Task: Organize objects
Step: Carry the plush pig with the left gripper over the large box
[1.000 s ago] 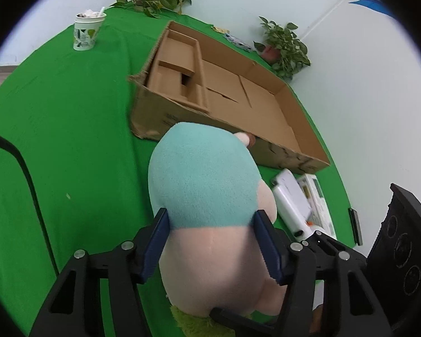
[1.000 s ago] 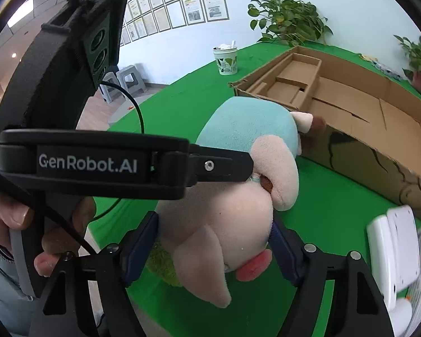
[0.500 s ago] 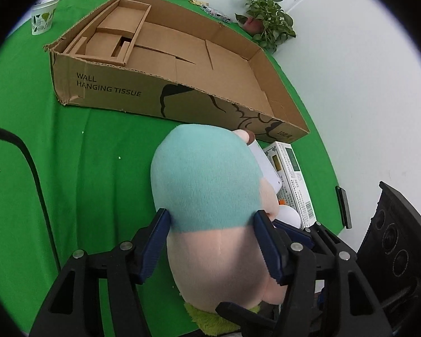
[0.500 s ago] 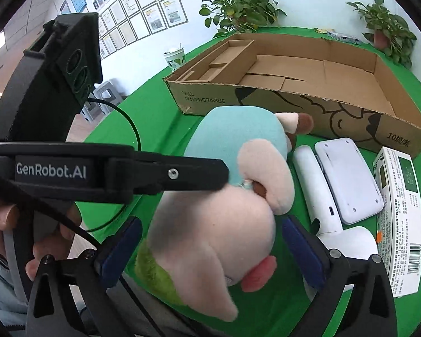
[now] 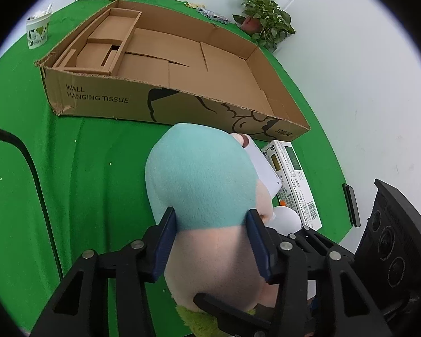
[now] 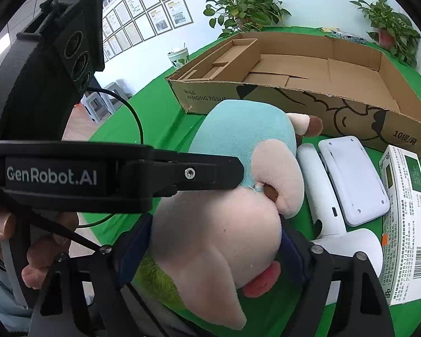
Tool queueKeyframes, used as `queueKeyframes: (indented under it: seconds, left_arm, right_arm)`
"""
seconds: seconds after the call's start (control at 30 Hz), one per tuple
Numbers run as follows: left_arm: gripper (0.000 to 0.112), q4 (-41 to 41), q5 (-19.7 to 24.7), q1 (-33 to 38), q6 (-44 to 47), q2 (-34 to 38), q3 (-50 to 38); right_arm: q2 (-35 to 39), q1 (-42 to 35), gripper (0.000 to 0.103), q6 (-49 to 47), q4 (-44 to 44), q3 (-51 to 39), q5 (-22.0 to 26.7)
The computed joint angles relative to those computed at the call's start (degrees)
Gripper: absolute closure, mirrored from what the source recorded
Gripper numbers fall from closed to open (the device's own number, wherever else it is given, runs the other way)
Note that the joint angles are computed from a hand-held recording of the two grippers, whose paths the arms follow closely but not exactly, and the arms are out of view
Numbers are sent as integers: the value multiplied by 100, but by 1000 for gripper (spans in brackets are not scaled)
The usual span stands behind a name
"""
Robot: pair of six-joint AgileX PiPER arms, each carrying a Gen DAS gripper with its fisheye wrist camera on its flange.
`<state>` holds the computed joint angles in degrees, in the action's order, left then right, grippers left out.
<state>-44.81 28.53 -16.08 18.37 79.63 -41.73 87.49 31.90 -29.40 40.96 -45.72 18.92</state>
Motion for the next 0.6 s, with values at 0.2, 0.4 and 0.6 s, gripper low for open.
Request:
queueKeyframes:
  seconds: [0.2, 0.4, 0.6]
  left_arm:
    - [66, 1164, -69, -419, -1276, -388, -347]
    - [66, 2111, 18, -754, -2071, -577, -997]
    - [66, 2128, 79, -891, -1855, -283, -1804]
  right_arm:
    - [-175, -123, 30, 54, -55, -208, 14]
    - [-741, -139, 31, 1098, -1113, -381, 14]
    - [-1190, -80, 31, 2929, -3003, -677, 116]
